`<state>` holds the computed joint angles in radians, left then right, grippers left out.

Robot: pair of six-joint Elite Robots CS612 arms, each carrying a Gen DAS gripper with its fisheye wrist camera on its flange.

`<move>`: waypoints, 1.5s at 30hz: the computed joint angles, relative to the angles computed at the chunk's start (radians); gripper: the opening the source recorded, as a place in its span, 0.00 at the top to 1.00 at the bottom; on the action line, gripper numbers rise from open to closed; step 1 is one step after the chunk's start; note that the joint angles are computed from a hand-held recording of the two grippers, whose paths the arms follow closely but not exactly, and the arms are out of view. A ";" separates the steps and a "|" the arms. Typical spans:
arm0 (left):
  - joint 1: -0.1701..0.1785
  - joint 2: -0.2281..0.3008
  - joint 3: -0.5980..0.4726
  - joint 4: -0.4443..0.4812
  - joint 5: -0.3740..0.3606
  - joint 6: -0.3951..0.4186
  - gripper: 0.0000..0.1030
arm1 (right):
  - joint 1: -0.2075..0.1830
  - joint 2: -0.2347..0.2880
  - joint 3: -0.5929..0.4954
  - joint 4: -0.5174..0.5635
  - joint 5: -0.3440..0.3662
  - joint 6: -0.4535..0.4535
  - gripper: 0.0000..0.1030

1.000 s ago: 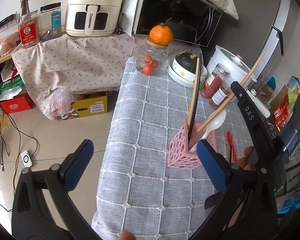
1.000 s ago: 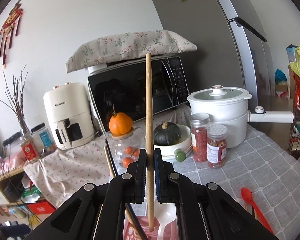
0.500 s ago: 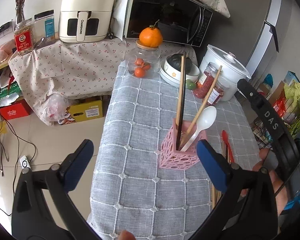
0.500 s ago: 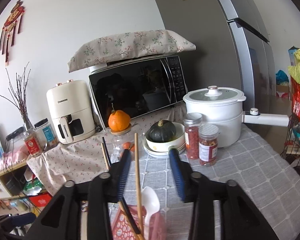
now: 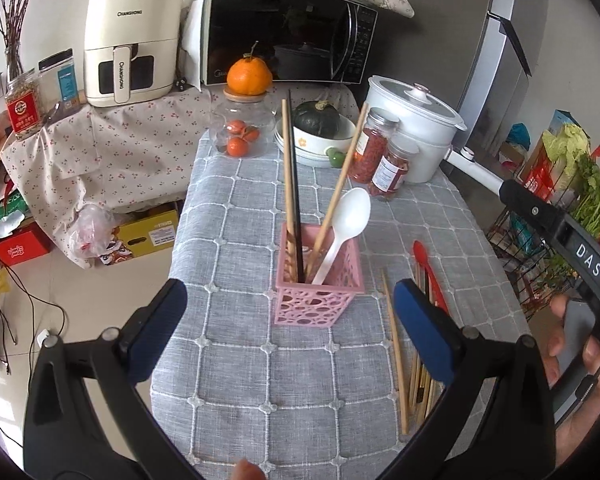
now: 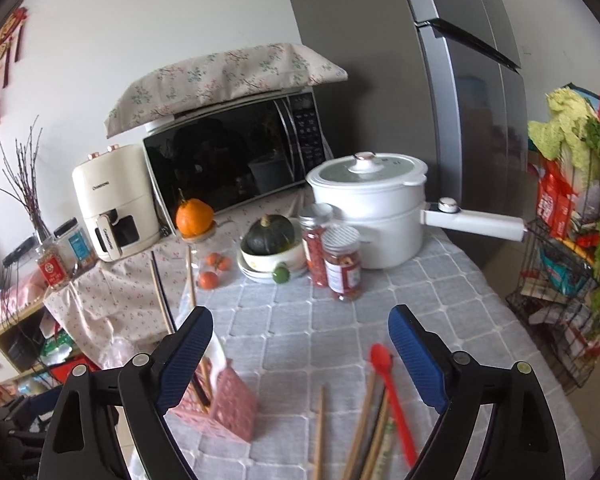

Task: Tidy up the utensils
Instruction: 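Withdraw both tools from the basket back over the loose utensils, then close the left tool on a wooden chopstick and lift it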

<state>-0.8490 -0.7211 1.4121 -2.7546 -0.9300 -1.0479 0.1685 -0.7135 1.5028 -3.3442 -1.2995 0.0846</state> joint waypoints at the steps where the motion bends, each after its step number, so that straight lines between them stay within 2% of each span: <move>1: -0.003 0.004 -0.008 0.008 0.000 0.009 0.01 | -0.005 -0.005 0.006 0.009 -0.001 0.001 0.10; 6: -0.012 0.017 -0.033 -0.003 -0.019 0.028 0.01 | -0.041 -0.029 0.038 0.091 0.021 -0.002 0.10; 9: -0.016 0.029 -0.054 -0.007 -0.045 0.055 0.01 | -0.056 -0.042 0.041 0.170 0.010 -0.010 0.10; 11: -0.019 0.040 -0.079 0.018 -0.055 0.075 0.01 | -0.068 -0.046 0.040 0.212 0.012 -0.016 0.10; 14: -0.021 0.061 -0.127 0.085 -0.083 0.097 0.01 | -0.080 -0.051 0.037 0.276 -0.023 -0.037 0.10; 18: -0.018 0.096 -0.203 0.166 -0.161 0.120 0.01 | -0.096 -0.046 0.025 0.359 -0.045 -0.066 0.10; 22: -0.019 0.140 -0.268 0.183 -0.191 0.109 0.01 | -0.112 -0.036 0.010 0.450 -0.050 -0.106 0.10; 26: -0.010 0.195 -0.352 0.210 -0.252 0.106 0.01 | -0.134 -0.023 -0.007 0.512 -0.037 -0.093 0.10; 28: -0.003 0.224 -0.392 0.223 -0.281 0.094 0.08 | -0.142 -0.016 -0.016 0.524 -0.045 -0.088 0.10; 30: 0.002 0.251 -0.433 0.252 -0.293 0.082 0.23 | -0.149 -0.011 -0.022 0.526 -0.055 -0.081 0.10; 31: 0.004 0.263 -0.451 0.269 -0.296 0.080 0.27 | -0.154 -0.008 -0.025 0.531 -0.055 -0.078 0.10; 33: 0.010 0.288 -0.488 0.310 -0.298 0.070 0.44 | -0.162 -0.004 -0.032 0.543 -0.049 -0.073 0.10; 36: 0.015 0.315 -0.527 0.358 -0.285 0.049 0.57 | -0.169 0.001 -0.038 0.559 -0.043 -0.071 0.10; 45: 0.027 0.361 -0.598 0.450 -0.259 0.015 0.76 | -0.170 0.008 -0.050 0.599 -0.025 -0.089 0.10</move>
<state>-0.8218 -0.3602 0.8143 -2.3046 -1.1891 -1.0326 -0.0014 -0.7057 1.4529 -2.7450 -1.3249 -0.0045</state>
